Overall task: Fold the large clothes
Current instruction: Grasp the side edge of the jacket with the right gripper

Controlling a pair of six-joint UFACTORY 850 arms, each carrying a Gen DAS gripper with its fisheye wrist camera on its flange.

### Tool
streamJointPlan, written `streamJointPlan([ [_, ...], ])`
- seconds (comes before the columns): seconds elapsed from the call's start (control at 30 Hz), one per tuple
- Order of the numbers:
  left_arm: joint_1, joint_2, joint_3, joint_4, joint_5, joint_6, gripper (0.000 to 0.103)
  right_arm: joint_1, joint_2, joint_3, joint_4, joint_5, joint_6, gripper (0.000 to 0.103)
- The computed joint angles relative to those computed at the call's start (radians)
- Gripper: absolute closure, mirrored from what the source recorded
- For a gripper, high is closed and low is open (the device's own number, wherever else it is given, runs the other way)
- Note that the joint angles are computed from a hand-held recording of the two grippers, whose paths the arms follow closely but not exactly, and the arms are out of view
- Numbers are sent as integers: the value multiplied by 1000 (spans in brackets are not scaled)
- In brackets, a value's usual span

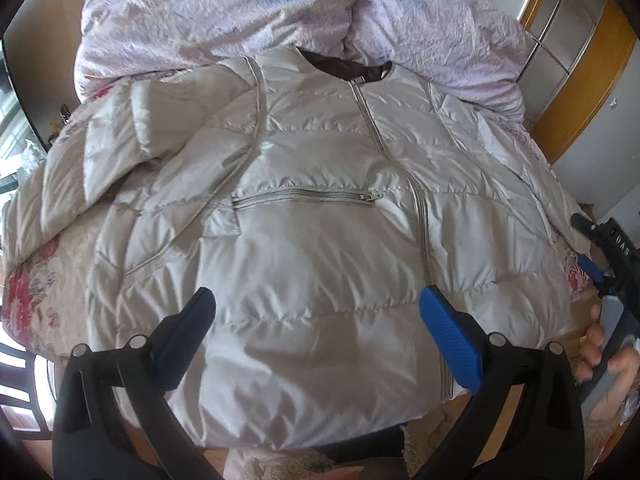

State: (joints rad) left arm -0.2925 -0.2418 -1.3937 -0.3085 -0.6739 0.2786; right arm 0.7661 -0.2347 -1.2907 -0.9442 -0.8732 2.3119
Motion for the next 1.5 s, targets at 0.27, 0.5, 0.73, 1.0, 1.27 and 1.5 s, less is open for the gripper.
streamJointPlan([
  [0.27, 9, -76, -62, -50, -41, 28, 2, -92, 210, 294, -96, 70, 371, 1],
  [0.5, 22, -131, -106, -92, -77, 49, 2, -181, 339, 483, -147, 136, 635, 26],
  [0.73, 27, -158, -129, -111, -87, 77, 2, -224, 367, 553, -202, 161, 770, 42],
  [1.0, 41, -158, -121, -164, -55, 128, 2, -283, 352, 550, -169, 142, 713, 80],
  [1.27, 48, -142, -93, -154, 35, 118, 2, -274, 285, 376, -90, -28, 357, 92],
  [1.5, 66, -117, -56, -158, 108, 126, 2, -253, 156, 112, -225, -16, 114, 93],
])
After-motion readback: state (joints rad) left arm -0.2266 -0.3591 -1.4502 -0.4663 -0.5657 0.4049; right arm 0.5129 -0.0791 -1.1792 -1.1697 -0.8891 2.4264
